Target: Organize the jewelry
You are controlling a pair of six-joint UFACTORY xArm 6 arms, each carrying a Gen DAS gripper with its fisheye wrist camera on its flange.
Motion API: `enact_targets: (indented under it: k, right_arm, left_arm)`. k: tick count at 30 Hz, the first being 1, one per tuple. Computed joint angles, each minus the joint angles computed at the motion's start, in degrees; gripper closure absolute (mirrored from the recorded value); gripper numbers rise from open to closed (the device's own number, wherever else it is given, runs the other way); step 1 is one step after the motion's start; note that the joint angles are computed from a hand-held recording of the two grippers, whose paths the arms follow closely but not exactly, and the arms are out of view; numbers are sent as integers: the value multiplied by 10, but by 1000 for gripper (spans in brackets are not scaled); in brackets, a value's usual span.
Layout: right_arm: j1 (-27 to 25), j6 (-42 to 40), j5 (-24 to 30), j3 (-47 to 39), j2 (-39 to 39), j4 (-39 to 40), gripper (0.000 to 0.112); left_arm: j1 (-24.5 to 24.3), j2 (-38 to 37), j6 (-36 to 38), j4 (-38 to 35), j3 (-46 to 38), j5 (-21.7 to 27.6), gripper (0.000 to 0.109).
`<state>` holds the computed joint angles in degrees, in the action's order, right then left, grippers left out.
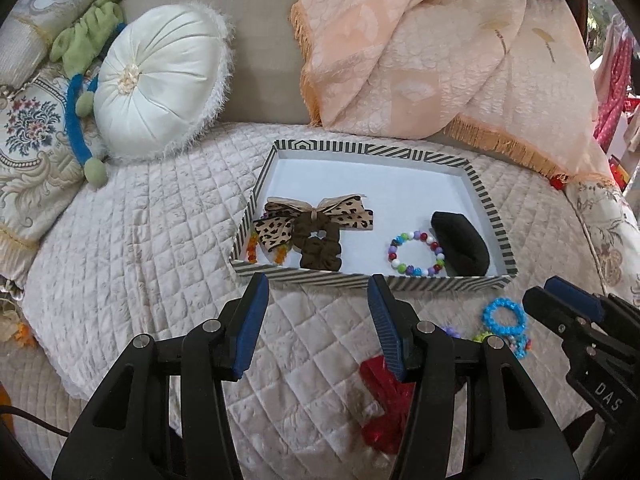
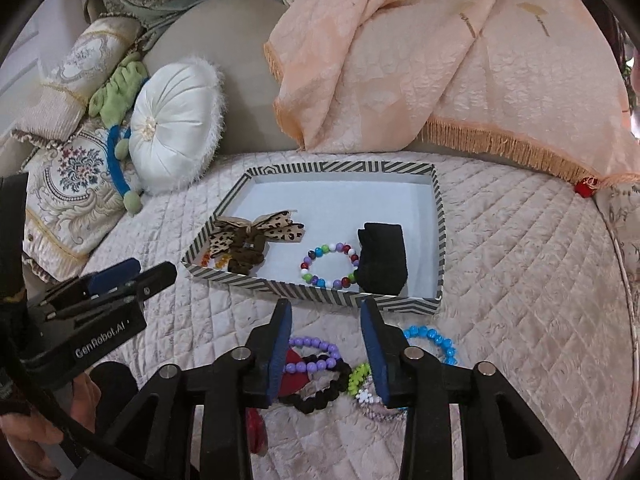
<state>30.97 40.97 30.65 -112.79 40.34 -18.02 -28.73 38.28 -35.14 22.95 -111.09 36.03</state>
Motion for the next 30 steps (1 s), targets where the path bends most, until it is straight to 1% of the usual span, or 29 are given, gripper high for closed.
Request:
enact_targets:
  k: [1,5,8,17,26,29,30]
  right_arm:
    - [1,5,-1,8,-7,-5,73]
    - [5,17,-3,28,-26,-22,73]
    - [9,31,-7,42,-40,-39,72]
    - [15,56,-8,63,-62,-66,72]
    - [19,55,-4,73,-70,-66,68]
    - [20,59,2,75,-72,-71,68]
    - [20,63,2,81,-76,-74,68]
  left_arm:
    - [-1,-9,-3,2,13,-6,57]
    - [-4,-37,-25,27,50,-20,57]
    - [-6,-54,-31,29,72,-28,57]
    - [-8,-84,-47,45,105,-39,57]
    - [-8,-100,-48,41,123,-42,57]
    - [-7,-101,-29,14,126,-39,57]
    - [-5,-101,-13,-10,128,-40,57]
